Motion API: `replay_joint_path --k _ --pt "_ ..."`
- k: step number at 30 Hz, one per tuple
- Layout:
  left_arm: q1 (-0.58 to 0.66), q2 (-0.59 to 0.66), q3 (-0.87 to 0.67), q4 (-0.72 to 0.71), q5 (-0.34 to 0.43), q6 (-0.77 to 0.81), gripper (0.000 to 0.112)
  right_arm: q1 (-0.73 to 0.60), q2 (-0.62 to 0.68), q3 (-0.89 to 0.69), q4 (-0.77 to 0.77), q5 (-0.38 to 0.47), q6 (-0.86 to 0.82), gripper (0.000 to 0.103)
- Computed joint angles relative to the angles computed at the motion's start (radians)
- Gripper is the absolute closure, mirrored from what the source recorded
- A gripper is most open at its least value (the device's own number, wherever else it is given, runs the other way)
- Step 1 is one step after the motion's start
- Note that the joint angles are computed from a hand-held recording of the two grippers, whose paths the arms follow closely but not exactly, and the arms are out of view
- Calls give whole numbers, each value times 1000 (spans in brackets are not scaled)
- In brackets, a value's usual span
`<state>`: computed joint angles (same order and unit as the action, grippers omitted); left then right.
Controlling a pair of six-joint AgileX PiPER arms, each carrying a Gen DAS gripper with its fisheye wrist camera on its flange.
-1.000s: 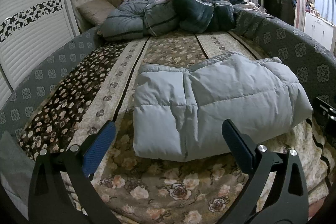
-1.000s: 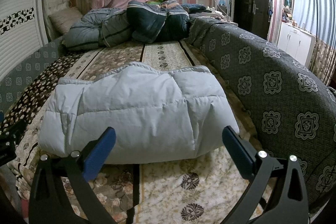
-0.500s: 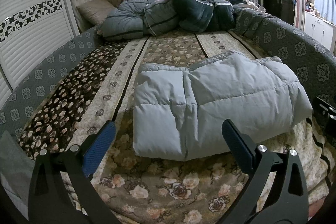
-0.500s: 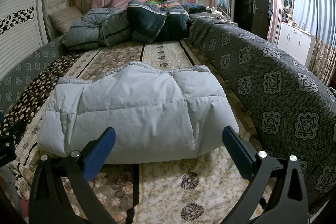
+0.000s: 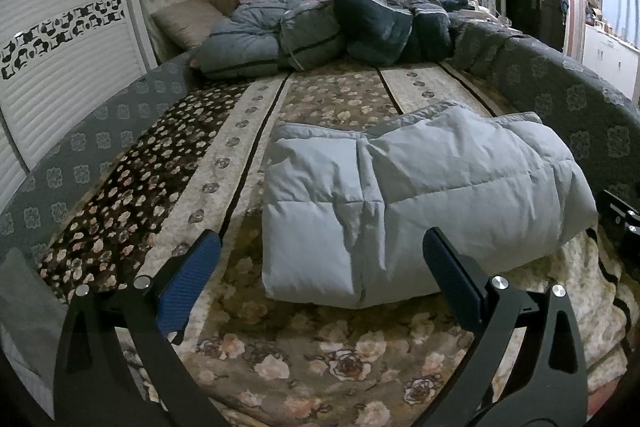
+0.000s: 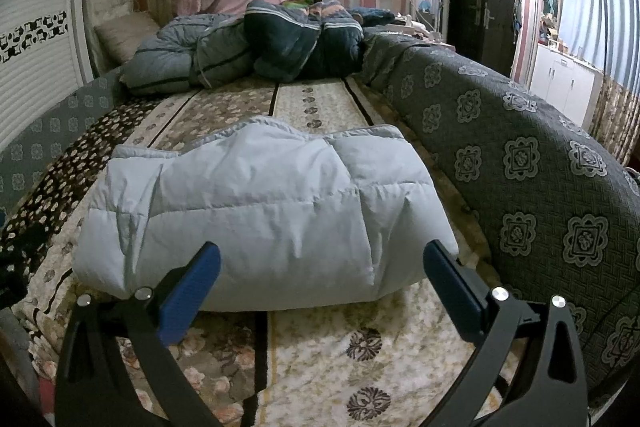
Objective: Fold large clothes
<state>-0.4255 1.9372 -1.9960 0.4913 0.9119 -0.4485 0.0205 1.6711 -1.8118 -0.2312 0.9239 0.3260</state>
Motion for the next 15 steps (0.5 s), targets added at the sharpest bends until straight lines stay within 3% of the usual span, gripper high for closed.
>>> replay_joint_path --k 15 --pt "15 -7 13 -15 -18 7 12 -28 1 5 31 -12 -47 2"
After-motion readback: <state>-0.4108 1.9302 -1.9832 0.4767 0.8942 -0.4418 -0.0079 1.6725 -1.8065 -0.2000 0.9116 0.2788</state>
